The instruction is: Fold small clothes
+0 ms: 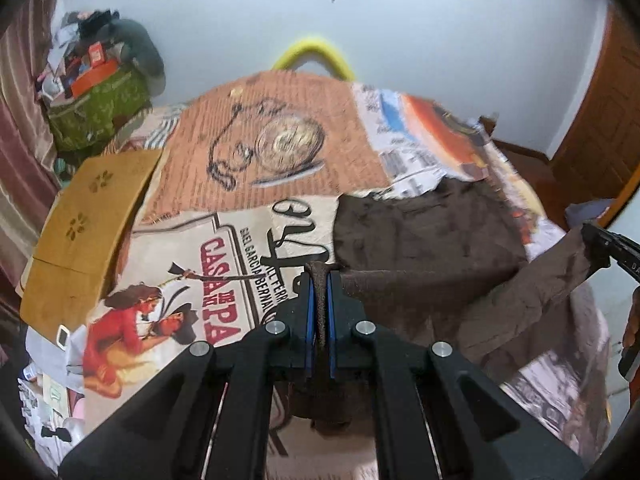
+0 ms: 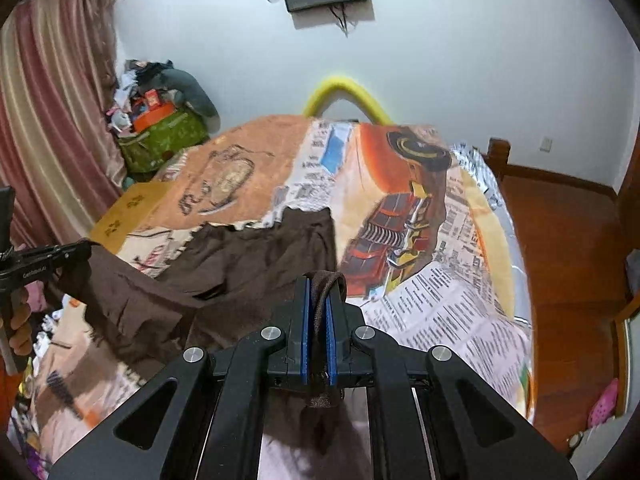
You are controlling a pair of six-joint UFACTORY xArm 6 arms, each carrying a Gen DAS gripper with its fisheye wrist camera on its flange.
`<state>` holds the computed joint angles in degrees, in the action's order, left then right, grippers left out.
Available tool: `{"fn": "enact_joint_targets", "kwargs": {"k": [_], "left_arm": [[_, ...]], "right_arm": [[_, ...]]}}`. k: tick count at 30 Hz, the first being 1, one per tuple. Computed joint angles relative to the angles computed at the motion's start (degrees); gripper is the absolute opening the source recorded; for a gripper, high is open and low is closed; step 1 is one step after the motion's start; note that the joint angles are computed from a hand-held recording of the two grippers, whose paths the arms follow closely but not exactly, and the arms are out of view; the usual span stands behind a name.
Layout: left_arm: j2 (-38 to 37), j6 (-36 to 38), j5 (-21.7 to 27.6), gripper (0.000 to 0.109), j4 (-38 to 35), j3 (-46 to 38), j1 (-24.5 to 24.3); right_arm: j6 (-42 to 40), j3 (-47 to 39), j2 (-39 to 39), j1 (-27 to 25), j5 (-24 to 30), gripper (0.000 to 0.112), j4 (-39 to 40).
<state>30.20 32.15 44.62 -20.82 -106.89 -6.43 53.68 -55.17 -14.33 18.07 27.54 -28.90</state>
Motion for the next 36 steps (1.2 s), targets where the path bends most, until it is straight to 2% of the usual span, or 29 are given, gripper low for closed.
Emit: {"fn": "enact_joint_targets", "kwargs": {"k": [8, 11, 14, 17, 19, 21, 23, 24, 25, 31, 35, 36], "left_arm": [[13.9, -5.7, 5.7, 0.005, 6.3, -14.3, -0.2], [15.0, -5.5, 4.2, 0.006, 7.7, -14.4, -0.5], [13.6, -4.9, 1.2, 0.011, 9.7, -11.8, -0.9], [11.1, -3.2, -0.7, 0.026, 9.1, -8.9, -1.0], [8.2, -0.9, -2.8, 0.047, 6.6, -5.6, -0.9], [5.3, 1.0, -5.2, 0.057, 5.3, -2.0, -1.0], [2.0, 2.8, -6.9, 0.073, 4.7, 2.2, -1.0], [0.4, 3.3, -7.2, 0.086, 4.6, 4.4, -0.9], [-0.6, 3.9, -7.3, 0.09, 4.2, 5.8, -0.7], [-7.6, 7.0, -5.7, 0.09, 2.6, 17.5, 1.3], [-7.6, 5.9, -2.3, 0.09, 2.6, 19.0, 2.5], [-6.6, 5.1, 0.2, 0.09, 2.3, 17.6, 2.8]], "right_arm": [[-5.9, -2.1, 8.1, -3.4, -1.5, 0.006, 6.0], [-7.7, -2.2, 9.4, -3.6, -1.3, 0.006, 7.2], [-6.9, -2.0, 9.1, -3.4, -0.6, 0.006, 4.5], [-7.1, -2.0, 8.0, -2.9, 1.1, 0.01, 3.7], [-5.6, -2.4, 7.2, -2.7, 2.3, 0.027, 1.8], [-2.6, -1.7, 5.4, -2.5, 2.1, 0.042, -1.5], [-1.4, -1.0, 4.3, -2.6, 1.0, 0.048, -2.1], [-1.3, -0.2, 3.1, -2.4, 0.7, 0.051, -1.3], [-1.5, 0.4, 2.1, -2.0, 0.5, 0.052, -0.5], [0.4, 7.8, -3.8, 1.4, -0.5, 0.054, 2.6], [1.1, 11.3, -5.2, 3.6, 0.1, 0.054, 5.2], [1.1, 11.8, -5.2, 4.0, 0.1, 0.054, 5.6]]}}
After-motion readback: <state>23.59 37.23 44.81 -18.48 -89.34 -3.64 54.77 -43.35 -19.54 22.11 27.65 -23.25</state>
